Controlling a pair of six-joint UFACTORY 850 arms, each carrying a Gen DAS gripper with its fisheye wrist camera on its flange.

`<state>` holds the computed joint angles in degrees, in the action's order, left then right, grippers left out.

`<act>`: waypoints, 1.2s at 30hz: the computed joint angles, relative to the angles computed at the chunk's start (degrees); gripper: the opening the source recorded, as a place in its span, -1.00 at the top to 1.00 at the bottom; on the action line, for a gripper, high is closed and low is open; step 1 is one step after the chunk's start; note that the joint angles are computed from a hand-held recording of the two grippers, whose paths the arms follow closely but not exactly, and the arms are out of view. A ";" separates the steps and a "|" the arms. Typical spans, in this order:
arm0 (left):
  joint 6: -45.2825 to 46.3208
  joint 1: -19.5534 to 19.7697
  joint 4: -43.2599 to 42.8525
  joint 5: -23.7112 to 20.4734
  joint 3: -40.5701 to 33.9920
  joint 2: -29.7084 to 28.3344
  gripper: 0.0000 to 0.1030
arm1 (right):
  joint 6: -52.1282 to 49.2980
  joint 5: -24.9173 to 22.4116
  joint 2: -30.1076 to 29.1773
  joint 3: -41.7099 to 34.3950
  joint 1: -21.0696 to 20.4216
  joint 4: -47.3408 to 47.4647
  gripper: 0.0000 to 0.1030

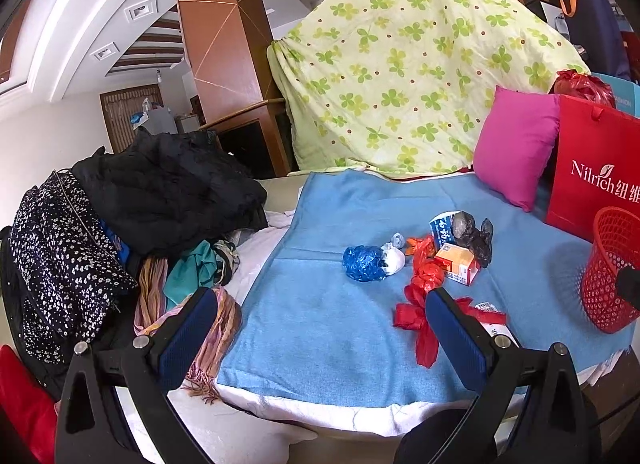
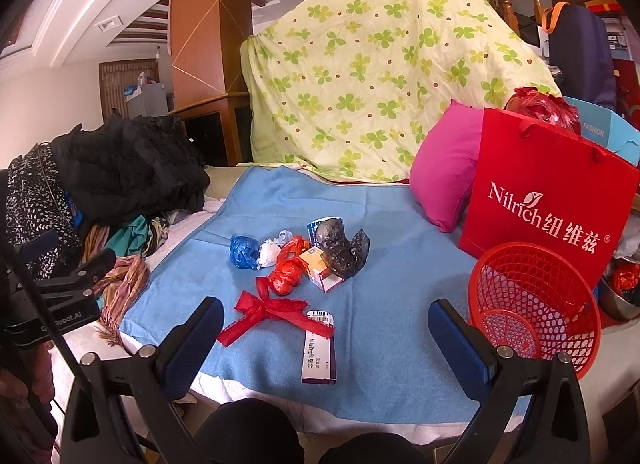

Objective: Collect trash
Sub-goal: 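Move both grippers toward the trash pile on the blue blanket, then grasp the white medicine box with the right gripper while the left gripper grasps the red ribbon bow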

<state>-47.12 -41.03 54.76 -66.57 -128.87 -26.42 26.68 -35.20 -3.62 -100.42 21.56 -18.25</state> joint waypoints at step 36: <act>20.37 13.55 -36.33 6.68 -4.62 -11.03 -1.00 | -17.88 -11.95 -20.80 -9.70 -6.66 27.19 -0.63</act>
<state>-26.74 -27.48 18.44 -59.89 -133.49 -37.44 8.80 -47.15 -24.42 -110.13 14.90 8.94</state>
